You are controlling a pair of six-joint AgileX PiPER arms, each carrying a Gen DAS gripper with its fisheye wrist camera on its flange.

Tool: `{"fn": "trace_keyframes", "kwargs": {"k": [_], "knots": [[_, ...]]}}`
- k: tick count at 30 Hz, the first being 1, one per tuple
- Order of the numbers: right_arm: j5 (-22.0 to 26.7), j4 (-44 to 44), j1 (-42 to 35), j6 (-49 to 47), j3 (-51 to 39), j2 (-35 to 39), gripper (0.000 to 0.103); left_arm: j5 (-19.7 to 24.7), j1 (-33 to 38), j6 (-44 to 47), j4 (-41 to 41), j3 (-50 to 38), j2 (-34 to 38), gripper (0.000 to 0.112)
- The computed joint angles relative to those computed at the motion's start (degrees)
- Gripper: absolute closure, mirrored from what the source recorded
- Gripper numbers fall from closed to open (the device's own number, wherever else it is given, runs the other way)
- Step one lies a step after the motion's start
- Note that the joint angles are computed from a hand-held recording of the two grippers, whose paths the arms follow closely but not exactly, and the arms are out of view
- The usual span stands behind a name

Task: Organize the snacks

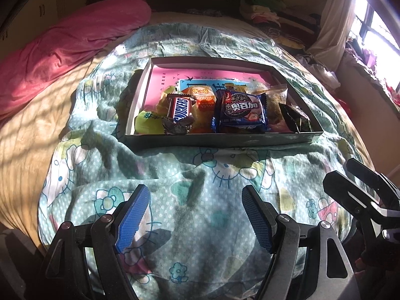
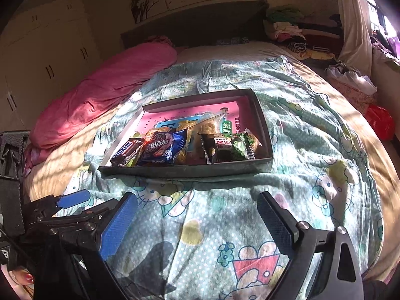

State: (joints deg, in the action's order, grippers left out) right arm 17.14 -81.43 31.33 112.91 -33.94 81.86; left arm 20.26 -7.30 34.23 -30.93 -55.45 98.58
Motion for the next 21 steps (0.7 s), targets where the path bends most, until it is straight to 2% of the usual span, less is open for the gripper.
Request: {"fn": "trace_keyframes", "kwargs": {"k": [5,14,21], "knots": [[5.3,4.5,6.1,-5.6,-0.6,0.8,0.006,-0.1,0.2,0.9,-0.7,0.6,-0.8,0.034],[3.7,4.0,3.6,-4.0,0.7,0.2,0.006,0.1,0.5,0.2,0.0,1.2,-1.7,0.034],[4.3,3.5,3.4,-3.5,1.2,0.0,0.006,-0.2,0.4,-0.4,0.6,1.4,-1.9,0.034]]}}
